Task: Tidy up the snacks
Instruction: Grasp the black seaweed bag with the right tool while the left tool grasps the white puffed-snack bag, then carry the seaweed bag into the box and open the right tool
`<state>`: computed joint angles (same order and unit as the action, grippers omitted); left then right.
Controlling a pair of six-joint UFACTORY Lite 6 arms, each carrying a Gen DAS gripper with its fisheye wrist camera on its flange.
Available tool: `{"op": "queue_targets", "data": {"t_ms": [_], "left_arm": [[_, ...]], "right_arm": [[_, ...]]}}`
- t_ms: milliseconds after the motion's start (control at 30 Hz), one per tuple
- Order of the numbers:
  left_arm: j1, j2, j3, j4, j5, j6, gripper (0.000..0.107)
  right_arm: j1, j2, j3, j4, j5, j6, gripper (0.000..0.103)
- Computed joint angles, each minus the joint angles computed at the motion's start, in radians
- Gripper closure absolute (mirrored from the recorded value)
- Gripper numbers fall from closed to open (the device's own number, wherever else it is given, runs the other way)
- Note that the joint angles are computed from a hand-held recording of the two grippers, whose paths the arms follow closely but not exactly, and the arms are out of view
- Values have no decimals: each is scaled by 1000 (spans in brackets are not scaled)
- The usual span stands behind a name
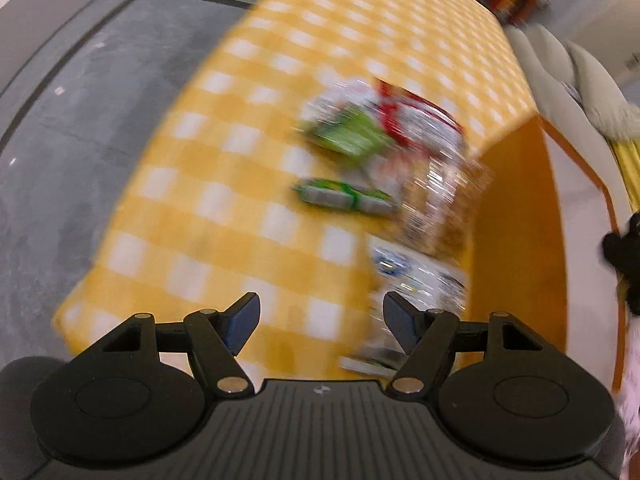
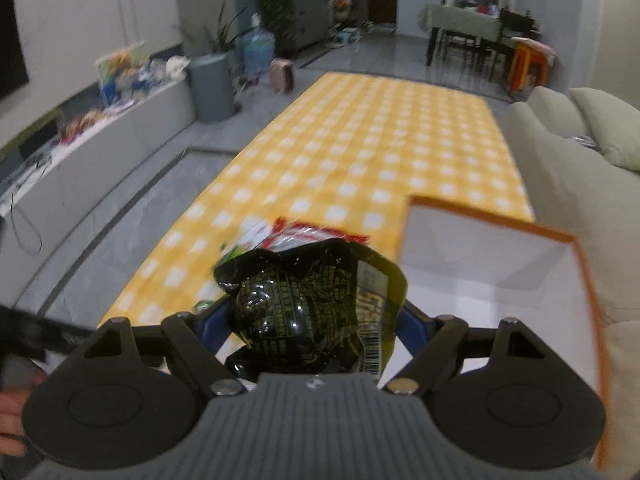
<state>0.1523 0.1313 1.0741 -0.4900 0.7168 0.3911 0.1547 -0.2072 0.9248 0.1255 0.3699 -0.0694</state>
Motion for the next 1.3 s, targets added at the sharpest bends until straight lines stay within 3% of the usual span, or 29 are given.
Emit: {"op": "queue_targets", "data": {"t_ms": [67, 167, 300, 533, 700, 833, 1033, 1167, 1300], "left_arm": [[-59, -2, -10, -9, -13, 1, 21], [-186, 6, -10, 129, -62, -185, 20], [-289, 30, -9, 191, -121, -278, 19], [-411, 111, 30, 320, -165, -425, 18], [-468, 148, 9, 480, -263, -584, 13], [-464, 186, 1, 447, -283, -525, 12], [-438, 145, -38, 369, -288, -459, 25], [-366, 109, -54, 198, -247, -251, 32], [-326, 59, -74, 96, -216, -114, 33]], "right_arm": [[-78, -66, -17, 88, 38, -118, 22], [-221, -148, -63, 230, 68, -301, 22], [-406, -212, -153, 397, 101, -509, 22], [-617, -154, -180, 674, 177, -842, 22], [-677, -129, -172, 699, 213, -914, 22], [-732, -115, -167, 710, 243, -940, 22], [-770, -97, -161, 695, 246, -944, 22], [-782, -59, -109, 628, 286, -929, 22], [-779, 51, 42, 579, 385, -1061, 22]]}}
